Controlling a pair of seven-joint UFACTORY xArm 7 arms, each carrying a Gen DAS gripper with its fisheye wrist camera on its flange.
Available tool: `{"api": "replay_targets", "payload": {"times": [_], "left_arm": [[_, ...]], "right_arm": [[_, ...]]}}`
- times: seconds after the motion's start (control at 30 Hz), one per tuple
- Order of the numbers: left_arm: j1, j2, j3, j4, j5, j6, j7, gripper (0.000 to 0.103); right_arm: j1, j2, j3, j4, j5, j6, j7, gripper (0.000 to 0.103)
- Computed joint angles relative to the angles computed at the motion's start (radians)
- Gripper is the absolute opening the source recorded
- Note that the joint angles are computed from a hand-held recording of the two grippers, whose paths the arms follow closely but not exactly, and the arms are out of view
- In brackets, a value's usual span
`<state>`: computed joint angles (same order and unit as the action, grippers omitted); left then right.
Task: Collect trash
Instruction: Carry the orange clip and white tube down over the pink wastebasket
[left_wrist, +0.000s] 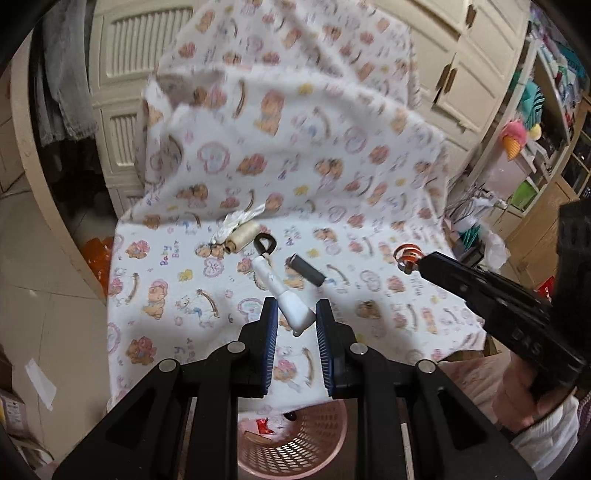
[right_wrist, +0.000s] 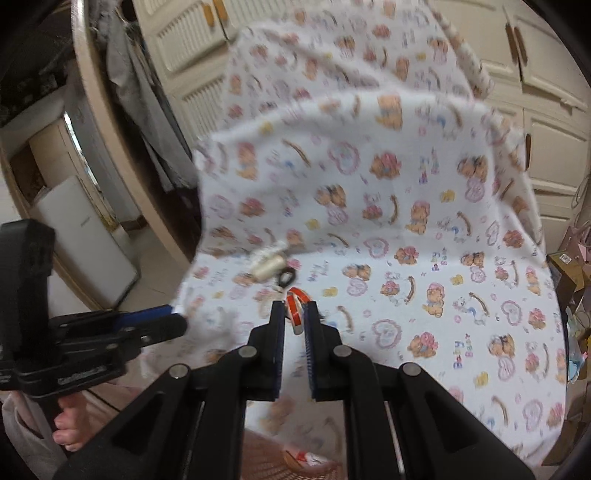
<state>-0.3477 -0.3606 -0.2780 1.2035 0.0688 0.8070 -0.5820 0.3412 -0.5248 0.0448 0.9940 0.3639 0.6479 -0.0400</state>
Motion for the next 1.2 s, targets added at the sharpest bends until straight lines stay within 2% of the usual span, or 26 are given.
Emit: {"api": "replay_targets", "payload": {"times": [0.2, 0.47, 0.57, 0.87, 1.0, 1.1, 1.2], "left_arm": [[-0.011, -0.1, -0.036, -0.045, -0.004, 0.05, -0.061, 0.019], [-0.034, -0.187, -0.06, -0.187, -0.044, 0.047, -0.124, 0.019], [-0.055, -0.178, -0.046, -0.214, -0.076, 0.058, -0.114, 0.019], [-0.1, -0.137, 0.012, -0.263, -0.197, 0.12, -0.069, 0.019], [-0.126, -0.104, 0.058, -0.272, -0.308, 0.166, -0.032, 0.019], [-0.136, -0.097, 0.088, -0.306, -0.403, 0.162, -0.005, 0.019], [-0.122, -0.08, 0.08, -0.311, -0.411, 0.174, -0.004, 0.02]], "right_arm": [[0.02, -0.183, 0.039, -0.069, 0.004, 0.014, 0.091, 0.009], [0.044, -0.341, 0.1, -0.204, -0.07, 0.05, 0.165, 0.009], [0.03, -0.344, 0.132, -0.24, -0.129, 0.056, 0.178, 0.009], [0.047, -0.319, 0.125, -0.293, -0.175, 0.064, 0.192, 0.009], [0.073, -0.281, 0.087, -0.281, -0.136, 0.113, 0.198, 0.009], [0.078, -0.245, 0.062, -0.265, -0.095, 0.174, 0.209, 0.009], [0.082, -0.213, 0.042, -0.263, -0.05, 0.207, 0.207, 0.009]]}}
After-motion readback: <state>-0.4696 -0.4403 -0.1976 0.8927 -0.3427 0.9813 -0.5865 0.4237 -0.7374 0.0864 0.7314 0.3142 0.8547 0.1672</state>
